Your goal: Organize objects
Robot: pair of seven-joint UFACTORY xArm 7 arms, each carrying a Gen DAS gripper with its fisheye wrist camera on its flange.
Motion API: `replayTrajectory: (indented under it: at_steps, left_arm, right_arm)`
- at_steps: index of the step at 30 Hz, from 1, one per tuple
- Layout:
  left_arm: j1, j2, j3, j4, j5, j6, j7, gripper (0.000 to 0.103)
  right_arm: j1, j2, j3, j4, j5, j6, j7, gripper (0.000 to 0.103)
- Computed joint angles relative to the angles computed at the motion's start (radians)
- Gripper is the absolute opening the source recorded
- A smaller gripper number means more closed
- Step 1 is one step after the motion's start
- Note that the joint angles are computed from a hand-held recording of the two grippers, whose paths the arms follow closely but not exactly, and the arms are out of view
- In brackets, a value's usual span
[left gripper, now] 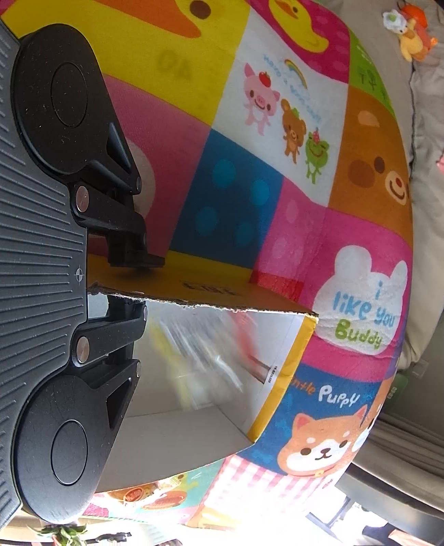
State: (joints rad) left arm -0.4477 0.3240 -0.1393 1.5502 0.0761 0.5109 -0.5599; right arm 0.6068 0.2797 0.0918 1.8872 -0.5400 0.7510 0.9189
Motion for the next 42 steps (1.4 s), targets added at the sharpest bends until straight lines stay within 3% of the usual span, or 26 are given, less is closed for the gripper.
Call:
replayTrajectory:
  at_steps: [3, 10, 15, 21, 27, 32, 34, 37, 40, 42]
  left_arm:
    - [-0.003, 0.002, 0.003, 0.006, 0.001, 0.008, -0.010, 0.013]
    - [-0.017, -0.001, 0.013, -0.002, 0.028, -0.002, -0.043, 0.014]
    - [-0.041, -0.018, 0.035, -0.030, 0.088, -0.026, -0.135, 0.013]
    - [-0.042, -0.020, 0.040, -0.025, 0.134, -0.014, -0.190, 0.012]
    - [-0.030, -0.026, 0.032, -0.037, 0.133, -0.018, -0.200, 0.012]
    - [-0.026, -0.042, 0.025, -0.059, 0.131, -0.026, -0.197, 0.012]
    - [-0.023, -0.047, 0.020, -0.067, 0.127, -0.030, -0.191, 0.013]
    - [-0.020, -0.052, 0.014, -0.079, 0.115, -0.040, -0.186, 0.013]
    - [-0.023, -0.054, 0.016, -0.085, 0.119, -0.048, -0.189, 0.013]
    - [-0.022, -0.053, 0.015, -0.086, 0.117, -0.051, -0.187, 0.013]
  right_arm:
    - [-0.009, -0.047, -0.007, -0.090, -0.017, -0.005, 0.028, 0.072]
    - [-0.098, -0.331, 0.025, -0.470, -0.120, 0.060, 0.155, 0.079]
    - [-0.180, -0.507, 0.050, -0.691, -0.074, 0.093, 0.204, 0.080]
    - [-0.255, -0.569, 0.087, -0.810, -0.017, 0.046, 0.216, 0.080]
    - [-0.320, -0.469, 0.143, -0.744, 0.015, -0.076, 0.207, 0.080]
    - [-0.312, -0.285, 0.111, -0.586, 0.147, -0.168, 0.131, 0.072]
    - [-0.294, -0.206, 0.094, -0.504, 0.160, -0.145, 0.128, 0.071]
    - [-0.243, -0.078, 0.054, -0.357, 0.111, -0.034, 0.149, 0.071]
    - [-0.223, 0.015, 0.021, -0.261, 0.172, 0.042, 0.129, 0.067]
    - [-0.229, 0.046, 0.014, -0.247, 0.240, 0.032, 0.096, 0.064]
